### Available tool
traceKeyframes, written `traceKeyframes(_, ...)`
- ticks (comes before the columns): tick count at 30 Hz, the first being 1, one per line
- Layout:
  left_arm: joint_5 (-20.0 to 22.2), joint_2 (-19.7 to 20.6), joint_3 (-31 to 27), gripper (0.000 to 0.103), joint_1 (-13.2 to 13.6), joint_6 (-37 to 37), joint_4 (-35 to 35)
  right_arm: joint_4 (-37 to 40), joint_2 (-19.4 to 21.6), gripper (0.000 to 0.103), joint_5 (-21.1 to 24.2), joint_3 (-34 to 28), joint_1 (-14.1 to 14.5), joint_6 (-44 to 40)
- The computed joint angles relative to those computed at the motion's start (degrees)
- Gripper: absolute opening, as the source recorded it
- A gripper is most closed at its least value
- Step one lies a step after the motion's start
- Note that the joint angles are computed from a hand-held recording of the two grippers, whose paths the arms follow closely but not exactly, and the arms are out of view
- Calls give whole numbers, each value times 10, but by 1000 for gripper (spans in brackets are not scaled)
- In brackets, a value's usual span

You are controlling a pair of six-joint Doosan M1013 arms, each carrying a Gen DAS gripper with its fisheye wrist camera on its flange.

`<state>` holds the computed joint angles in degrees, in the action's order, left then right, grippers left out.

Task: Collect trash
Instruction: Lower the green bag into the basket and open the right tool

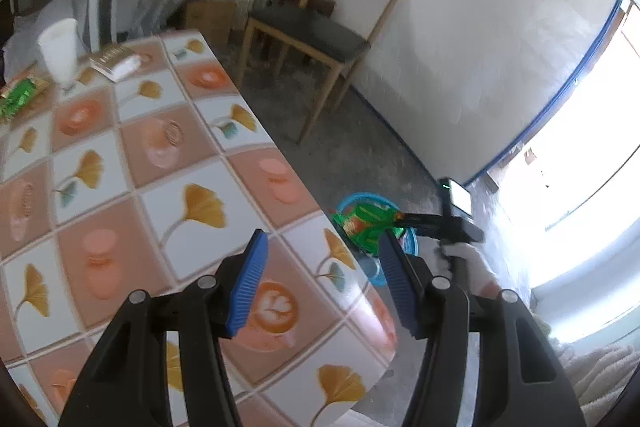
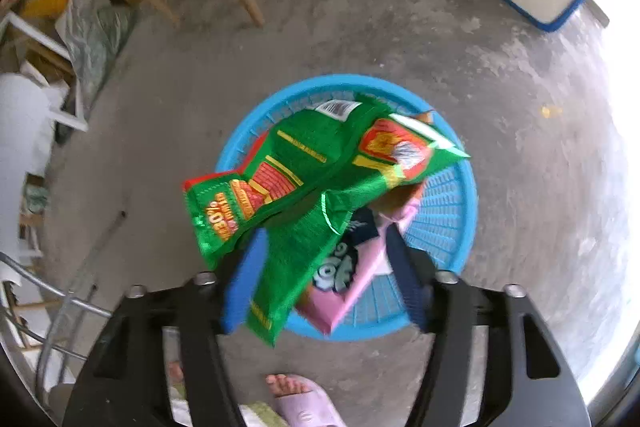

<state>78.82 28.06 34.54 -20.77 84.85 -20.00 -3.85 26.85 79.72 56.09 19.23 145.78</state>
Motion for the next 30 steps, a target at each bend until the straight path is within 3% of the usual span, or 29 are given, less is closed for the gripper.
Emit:
traceKeyframes(4, -28, -17, 24, 56, 10, 5, -2, -54, -25, 63, -22, 6, 15, 12)
traceKeyframes(7, -41, -23, 35, 56, 17, 8, -5, -70, -19, 60, -52, -9, 24, -24)
traceKeyframes(9, -50, -30, 50, 56, 21, 7, -5, -46, -2, 52, -64, -24, 22, -48)
traceKeyframes(12, -42, -34, 63, 56, 31, -4, -20, -2, 30, 31, -73, -36, 11, -52)
traceKeyframes(14, -38, -37, 72, 56, 36, -9, -23, 34, 57, 17, -62, -44, 1, -48)
traceKeyframes(18, -39, -47, 90, 56, 42, -15, -8, 84, 102, 7, -30, -60, -13, -45)
traceKeyframes(30, -30, -42, 93, 56, 62, -50, 13, 83, 196, 6, 100, -156, -21, -93)
